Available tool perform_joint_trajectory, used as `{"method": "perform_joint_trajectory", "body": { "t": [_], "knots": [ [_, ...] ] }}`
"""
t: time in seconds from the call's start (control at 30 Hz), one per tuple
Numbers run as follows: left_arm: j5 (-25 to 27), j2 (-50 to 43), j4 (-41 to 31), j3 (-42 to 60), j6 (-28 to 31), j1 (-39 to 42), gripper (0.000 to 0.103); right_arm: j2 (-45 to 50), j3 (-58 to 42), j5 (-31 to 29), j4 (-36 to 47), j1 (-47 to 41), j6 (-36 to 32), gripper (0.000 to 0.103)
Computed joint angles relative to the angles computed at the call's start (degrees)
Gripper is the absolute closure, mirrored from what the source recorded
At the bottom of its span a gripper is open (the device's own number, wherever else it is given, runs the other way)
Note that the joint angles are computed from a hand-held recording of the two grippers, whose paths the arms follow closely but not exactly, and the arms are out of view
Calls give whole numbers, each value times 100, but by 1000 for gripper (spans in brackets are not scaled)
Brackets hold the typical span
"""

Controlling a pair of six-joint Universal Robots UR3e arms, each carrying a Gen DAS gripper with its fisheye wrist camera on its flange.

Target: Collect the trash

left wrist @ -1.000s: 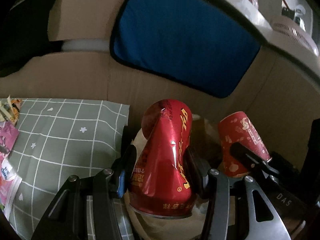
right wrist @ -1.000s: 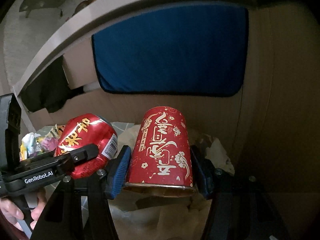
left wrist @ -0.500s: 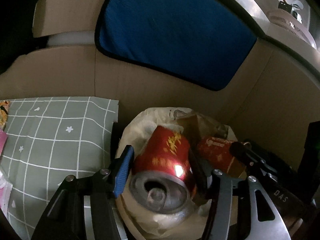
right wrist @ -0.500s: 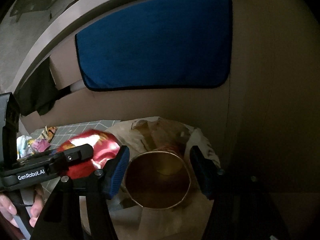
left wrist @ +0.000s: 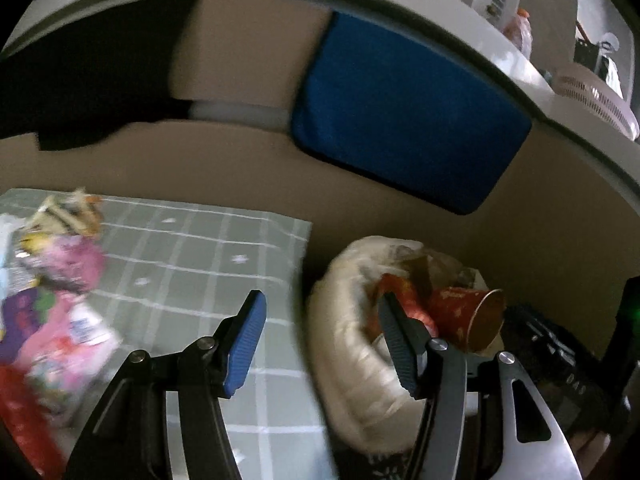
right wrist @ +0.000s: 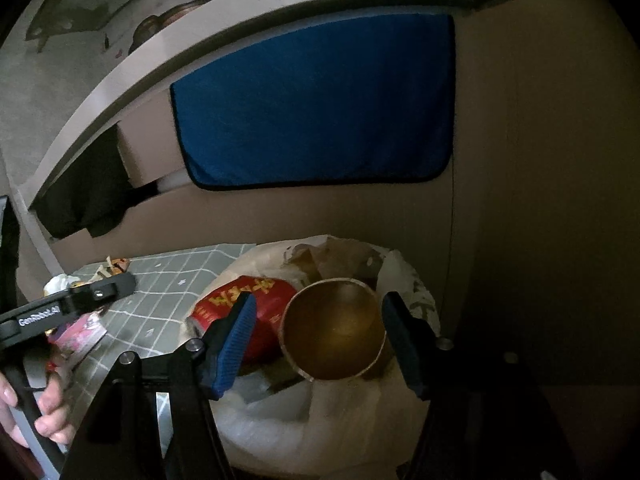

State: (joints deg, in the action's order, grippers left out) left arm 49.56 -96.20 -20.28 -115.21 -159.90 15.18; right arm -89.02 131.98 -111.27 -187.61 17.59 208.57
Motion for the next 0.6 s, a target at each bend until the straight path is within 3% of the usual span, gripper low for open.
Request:
{"method": "perform_joint_trajectory", "body": {
  "t": [0.1,0.2,0.33,0.43,0.6],
  "knots": [
    [-243,734,-590,-444,543,715,44,-39,-198,-48,324,228,205,41],
    [-638,1616,-1715,-774,1478,1741,44,65,-500,-93,517,542,238,43],
    [-1171,2589,-3368,-917,2886,3237,44,614,-1471,-734,979,1329,206,46],
    [-1499,2821,-4495,-688,3761,4314,44,1197,-2418,-1224,1357,1857,269,46],
    [-1678,2297,-4907,-190,3995,5311,44,2000,-3652,-980,1674,2205,65,46]
  ]
}}
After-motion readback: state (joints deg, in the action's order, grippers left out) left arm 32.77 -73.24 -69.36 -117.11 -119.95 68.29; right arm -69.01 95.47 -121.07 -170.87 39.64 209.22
